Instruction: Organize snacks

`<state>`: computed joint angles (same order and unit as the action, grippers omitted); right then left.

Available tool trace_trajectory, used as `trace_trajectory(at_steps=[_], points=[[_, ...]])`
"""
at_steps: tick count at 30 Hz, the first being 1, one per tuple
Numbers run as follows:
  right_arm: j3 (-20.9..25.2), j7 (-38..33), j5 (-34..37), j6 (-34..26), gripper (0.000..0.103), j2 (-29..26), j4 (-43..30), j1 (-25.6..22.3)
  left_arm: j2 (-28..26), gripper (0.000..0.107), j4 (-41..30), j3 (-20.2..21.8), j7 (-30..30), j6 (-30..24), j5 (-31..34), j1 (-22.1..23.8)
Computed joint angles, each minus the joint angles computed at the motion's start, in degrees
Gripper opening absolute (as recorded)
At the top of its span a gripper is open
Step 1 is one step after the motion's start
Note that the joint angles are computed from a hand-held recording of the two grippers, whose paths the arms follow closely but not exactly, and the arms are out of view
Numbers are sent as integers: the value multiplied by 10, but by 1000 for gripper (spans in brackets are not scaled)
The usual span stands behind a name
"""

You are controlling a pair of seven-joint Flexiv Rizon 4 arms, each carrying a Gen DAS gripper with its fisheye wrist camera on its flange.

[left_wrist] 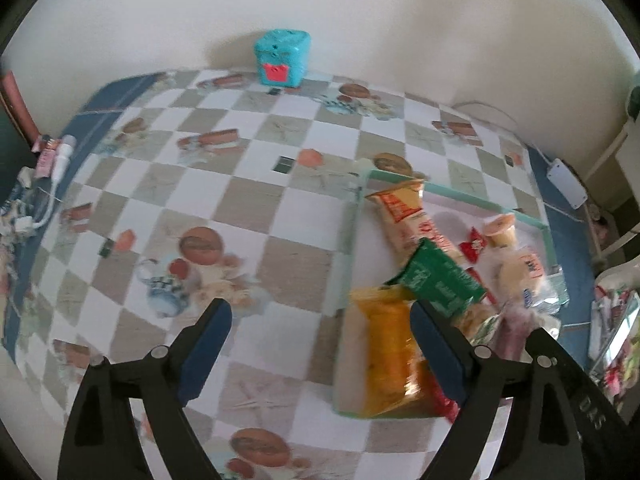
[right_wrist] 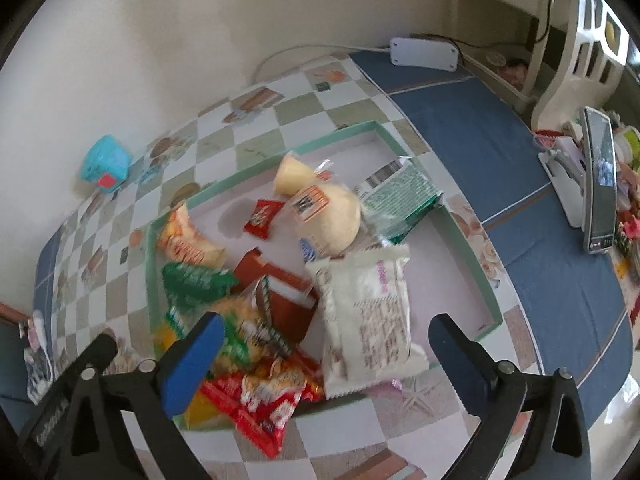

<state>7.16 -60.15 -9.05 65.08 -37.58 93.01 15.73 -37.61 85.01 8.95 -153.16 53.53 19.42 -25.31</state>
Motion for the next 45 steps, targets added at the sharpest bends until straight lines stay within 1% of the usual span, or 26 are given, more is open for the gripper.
trace_trajectory(at_steps=[3,8,14,16,21,26,33,45], points=[[-18,12,-21,36,103,25,50,18,15,91,18,10,-14,-13,18,-16],[-19,18,-42,64,103,49,102,28,43,91,48,15,-48,-49,60,-39],[-40,46,-77,101,103,75,151,50,73,91,74,6,-90,-87,111,-48],[-47,56,-91,111,103,79,162,56,78,91,81,-2,-97,-91,121,-44],[-48,63,-111,116,103,78,166,60,83,91,92,-17,-103,-87,122,-27],[-46,62,-118,114,103,70,160,58,79,91,92,-27,-90,-86,112,-14],[-59,75,-133,114,103,67,159,67,79,91,98,-27,-81,-84,103,-9],[-56,72,-144,110,103,64,156,67,78,91,102,-27,-70,-85,90,-4]])
